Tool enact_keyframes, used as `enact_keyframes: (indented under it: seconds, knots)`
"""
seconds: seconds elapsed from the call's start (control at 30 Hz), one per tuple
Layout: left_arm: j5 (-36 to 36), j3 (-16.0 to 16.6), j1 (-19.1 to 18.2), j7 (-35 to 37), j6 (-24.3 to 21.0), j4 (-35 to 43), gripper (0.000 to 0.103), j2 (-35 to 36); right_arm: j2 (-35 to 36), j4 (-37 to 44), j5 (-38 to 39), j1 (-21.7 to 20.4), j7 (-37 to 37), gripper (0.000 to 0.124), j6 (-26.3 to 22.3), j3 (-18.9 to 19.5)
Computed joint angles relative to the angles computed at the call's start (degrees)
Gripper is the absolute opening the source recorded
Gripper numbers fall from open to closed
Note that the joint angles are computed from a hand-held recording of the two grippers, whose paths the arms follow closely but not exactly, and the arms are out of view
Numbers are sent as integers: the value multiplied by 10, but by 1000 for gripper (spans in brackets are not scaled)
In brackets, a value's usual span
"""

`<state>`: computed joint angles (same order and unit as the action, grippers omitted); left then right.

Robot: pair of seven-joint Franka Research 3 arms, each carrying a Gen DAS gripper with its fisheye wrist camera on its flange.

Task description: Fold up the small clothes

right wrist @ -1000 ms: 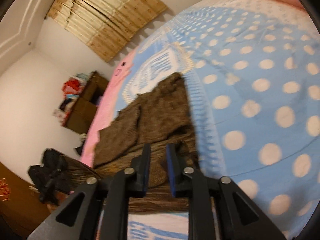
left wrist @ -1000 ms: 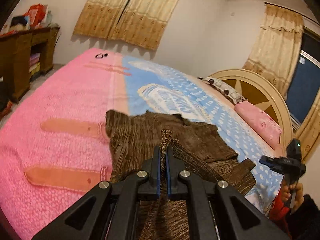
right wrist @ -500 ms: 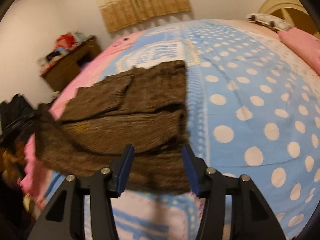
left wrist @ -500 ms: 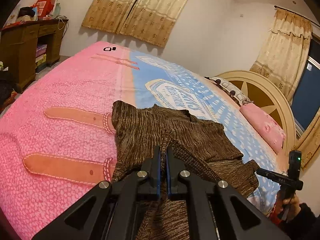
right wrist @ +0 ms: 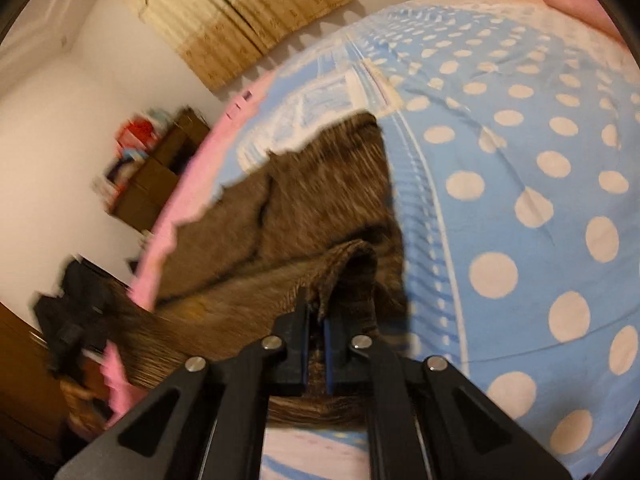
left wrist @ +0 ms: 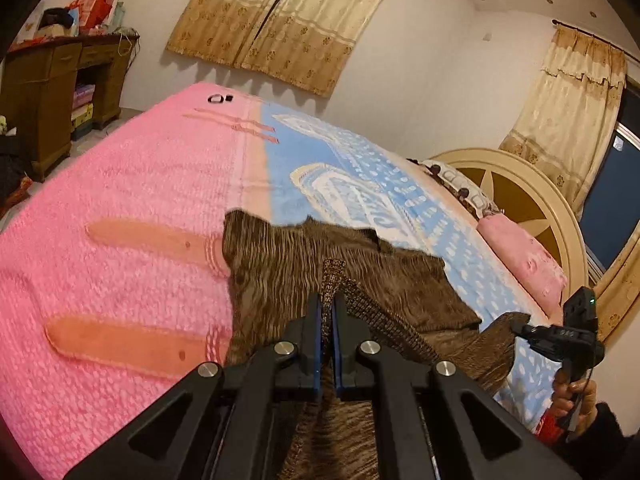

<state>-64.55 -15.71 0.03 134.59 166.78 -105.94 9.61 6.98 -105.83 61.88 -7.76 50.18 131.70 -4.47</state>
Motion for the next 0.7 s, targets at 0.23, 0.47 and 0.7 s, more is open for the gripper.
enact_keyframes:
  seconds: [0.23,0.47,0.7]
  knots:
    - [91,3,4,-93,25,82,3,58,55,99,63,-15,48,9,-37,10]
    - [299,96,-50,-362,-28,258,3,206,184,266,26,-23,136,9,-3,44]
    - [433,162,-75,-569,-148,429,3,350,314,403,-98,-13,233,12,29,58]
